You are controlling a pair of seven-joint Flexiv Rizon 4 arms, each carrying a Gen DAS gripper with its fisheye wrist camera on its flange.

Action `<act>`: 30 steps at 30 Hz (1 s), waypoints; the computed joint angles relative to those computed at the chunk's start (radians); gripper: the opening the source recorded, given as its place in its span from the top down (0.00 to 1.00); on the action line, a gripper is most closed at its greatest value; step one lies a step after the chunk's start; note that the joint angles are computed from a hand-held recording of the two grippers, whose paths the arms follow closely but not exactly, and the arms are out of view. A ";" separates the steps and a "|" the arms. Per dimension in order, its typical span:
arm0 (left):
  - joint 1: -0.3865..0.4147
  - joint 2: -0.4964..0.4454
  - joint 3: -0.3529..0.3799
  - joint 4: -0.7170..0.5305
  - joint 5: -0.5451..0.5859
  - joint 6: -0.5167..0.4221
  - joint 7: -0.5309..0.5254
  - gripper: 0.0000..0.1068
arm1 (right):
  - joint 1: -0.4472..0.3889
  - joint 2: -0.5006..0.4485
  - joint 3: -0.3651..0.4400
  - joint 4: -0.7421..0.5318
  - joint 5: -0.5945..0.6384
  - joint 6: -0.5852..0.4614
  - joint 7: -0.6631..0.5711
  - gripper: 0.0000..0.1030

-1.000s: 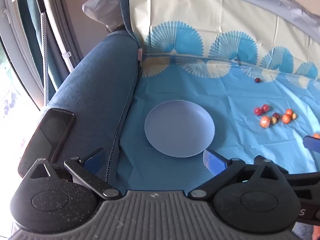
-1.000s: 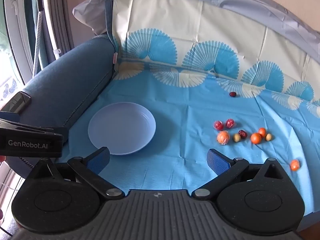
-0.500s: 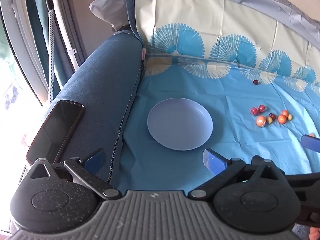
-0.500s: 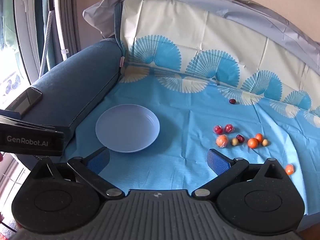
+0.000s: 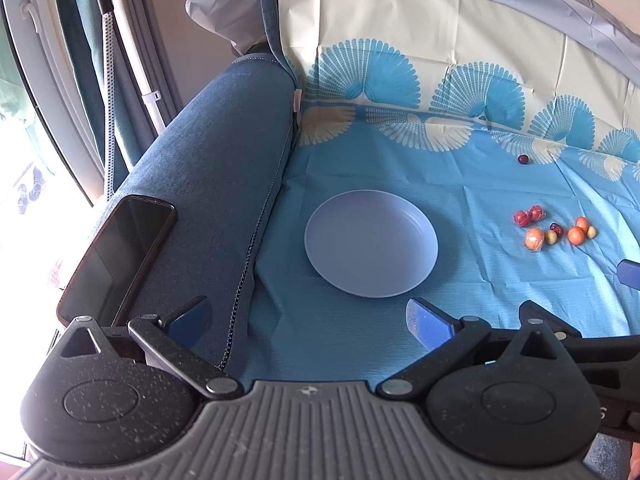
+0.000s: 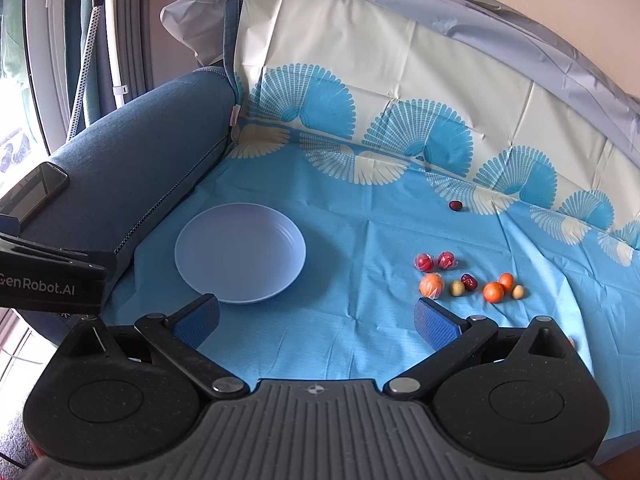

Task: Organize fruits

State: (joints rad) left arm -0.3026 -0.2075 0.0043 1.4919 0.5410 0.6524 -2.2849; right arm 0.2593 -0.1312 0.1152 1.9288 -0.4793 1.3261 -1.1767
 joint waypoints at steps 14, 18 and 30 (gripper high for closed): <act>-0.003 0.012 -0.007 0.007 -0.003 0.006 0.001 0.04 | -0.003 0.017 0.001 0.014 -0.009 -0.002 0.017 0.01; 0.005 0.017 -0.006 0.017 -0.016 0.018 0.005 0.04 | -0.002 0.014 0.006 0.006 -0.005 -0.011 0.006 0.01; 0.020 -0.004 -0.001 0.016 -0.043 0.025 0.026 0.04 | 0.007 -0.009 0.000 -0.007 -0.015 -0.024 0.014 0.01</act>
